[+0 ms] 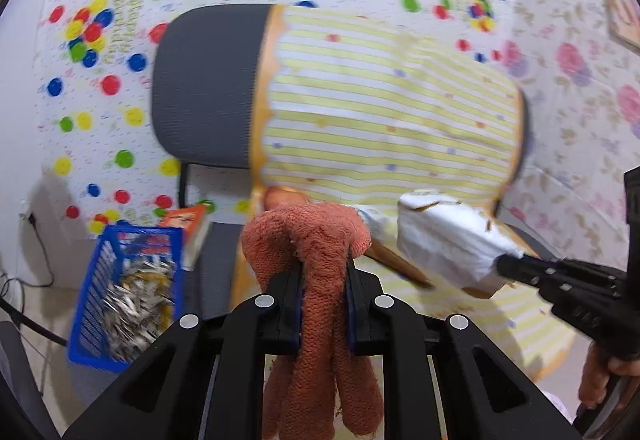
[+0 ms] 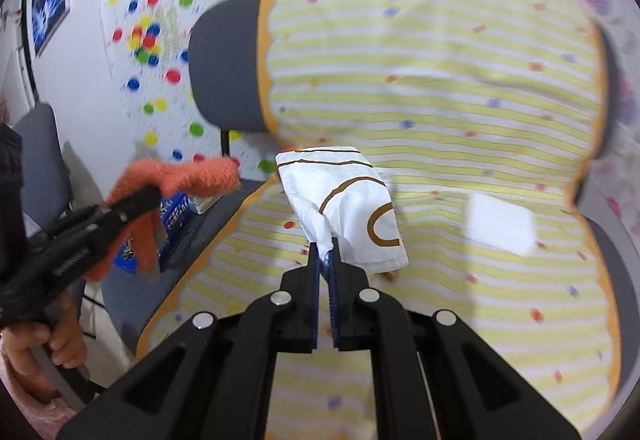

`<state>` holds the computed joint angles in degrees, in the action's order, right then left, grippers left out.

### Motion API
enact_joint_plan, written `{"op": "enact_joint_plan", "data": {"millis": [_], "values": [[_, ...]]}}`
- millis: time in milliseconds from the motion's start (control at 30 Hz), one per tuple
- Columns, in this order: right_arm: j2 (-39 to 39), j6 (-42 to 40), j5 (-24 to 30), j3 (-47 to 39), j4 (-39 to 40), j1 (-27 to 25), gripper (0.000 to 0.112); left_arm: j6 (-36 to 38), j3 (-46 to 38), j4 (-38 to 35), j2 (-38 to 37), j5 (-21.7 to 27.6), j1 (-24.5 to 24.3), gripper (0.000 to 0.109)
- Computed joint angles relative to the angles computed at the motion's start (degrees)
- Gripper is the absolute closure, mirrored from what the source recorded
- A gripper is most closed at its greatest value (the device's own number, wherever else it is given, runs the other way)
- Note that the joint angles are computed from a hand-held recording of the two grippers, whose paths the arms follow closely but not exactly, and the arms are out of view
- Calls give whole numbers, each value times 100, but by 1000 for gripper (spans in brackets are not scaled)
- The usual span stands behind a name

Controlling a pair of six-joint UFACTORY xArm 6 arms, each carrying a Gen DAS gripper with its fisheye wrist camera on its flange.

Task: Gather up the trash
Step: 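Carry the cloth and paper bag over the trash bin and open both grippers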

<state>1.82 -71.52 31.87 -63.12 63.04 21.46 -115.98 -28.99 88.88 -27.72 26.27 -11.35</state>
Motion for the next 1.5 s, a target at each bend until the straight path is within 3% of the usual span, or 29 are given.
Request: {"op": "enact_joint_plan", "data": {"millis": [400, 667, 1033, 1267, 1433, 1500], "values": [[-1325, -176, -275, 1648, 487, -1117, 108, -648, -825, 876, 1145, 33, -1779, 92], [-2215, -330, -576, 2632, 651, -2065, 108, -1087, -1858, 1662, 2343, -456, -2523, 92], [-3200, 629, -964, 3755, -465, -3553, 108, -1331, -3332, 2547, 3797, -1288, -3233, 92], [-3138, 1115, -878, 4043, -1103, -4108, 107, -702, -4104, 2147, 4545, -1857, -3233, 91], [-2717, 1093, -859, 3883, -1049, -4212, 107, 448, -4424, 1030, 5017, -2091, -3162, 87], [-2518, 1012, -935, 3801, -979, -4168, 106, 849, -4504, 629, 5150, -2134, -3152, 76]]}}
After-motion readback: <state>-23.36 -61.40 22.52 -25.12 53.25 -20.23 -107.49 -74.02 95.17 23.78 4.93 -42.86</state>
